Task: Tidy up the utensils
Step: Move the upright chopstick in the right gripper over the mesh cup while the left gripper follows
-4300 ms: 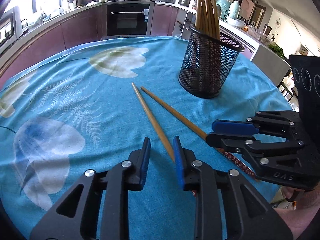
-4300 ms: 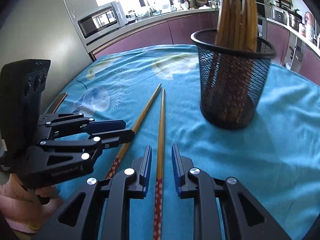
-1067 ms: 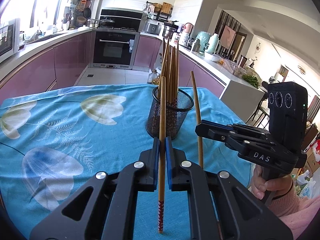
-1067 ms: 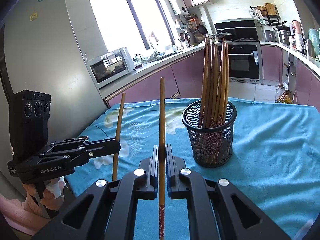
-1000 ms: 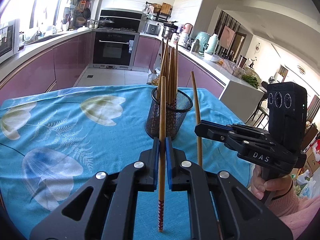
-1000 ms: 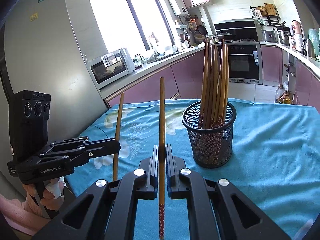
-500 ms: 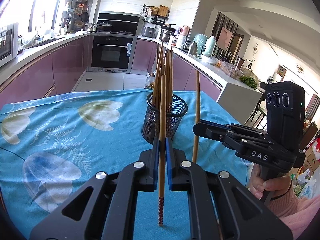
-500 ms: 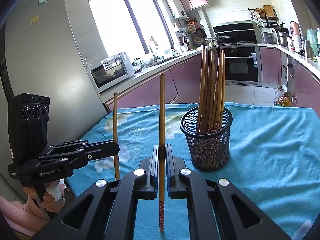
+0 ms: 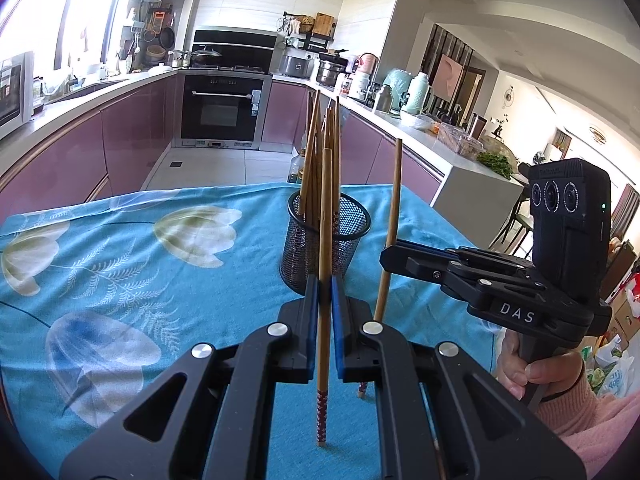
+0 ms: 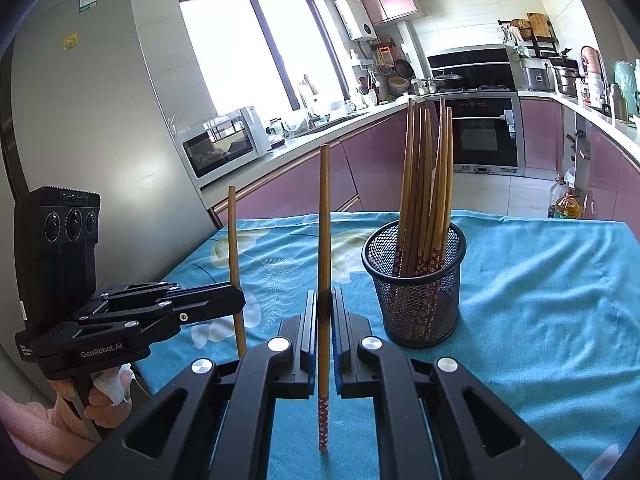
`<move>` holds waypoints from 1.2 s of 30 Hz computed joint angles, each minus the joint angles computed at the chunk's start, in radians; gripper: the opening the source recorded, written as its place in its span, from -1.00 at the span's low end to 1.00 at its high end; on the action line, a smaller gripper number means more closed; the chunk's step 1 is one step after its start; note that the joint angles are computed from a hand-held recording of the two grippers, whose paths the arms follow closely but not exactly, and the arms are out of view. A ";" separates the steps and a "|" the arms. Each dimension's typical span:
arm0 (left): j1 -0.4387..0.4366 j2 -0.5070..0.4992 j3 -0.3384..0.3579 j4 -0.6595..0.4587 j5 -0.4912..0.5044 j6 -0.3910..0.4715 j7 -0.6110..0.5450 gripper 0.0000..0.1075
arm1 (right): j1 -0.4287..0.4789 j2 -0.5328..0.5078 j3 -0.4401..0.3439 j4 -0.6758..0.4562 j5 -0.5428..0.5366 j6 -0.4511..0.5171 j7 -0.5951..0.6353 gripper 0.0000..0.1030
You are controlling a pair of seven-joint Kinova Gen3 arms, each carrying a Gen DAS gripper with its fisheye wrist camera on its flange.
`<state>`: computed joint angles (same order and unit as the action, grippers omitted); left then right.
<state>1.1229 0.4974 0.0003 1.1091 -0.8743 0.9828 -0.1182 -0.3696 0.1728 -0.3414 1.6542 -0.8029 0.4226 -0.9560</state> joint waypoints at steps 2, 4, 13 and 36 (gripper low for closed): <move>0.000 0.001 0.000 -0.003 -0.001 0.000 -0.003 -0.87 | -0.001 0.000 0.002 -0.005 0.003 0.003 -0.003 -0.89; -0.001 0.002 0.000 -0.006 0.000 0.000 -0.007 -0.87 | -0.002 0.000 0.003 -0.007 0.004 0.003 -0.005 -0.89; -0.002 0.005 -0.003 -0.017 0.003 -0.002 -0.018 -0.87 | 0.001 0.002 0.002 -0.014 0.005 -0.001 -0.003 -0.89; 0.002 0.009 -0.015 -0.034 -0.006 -0.001 -0.032 -0.87 | 0.011 -0.015 0.007 0.004 -0.044 -0.018 0.046 -0.89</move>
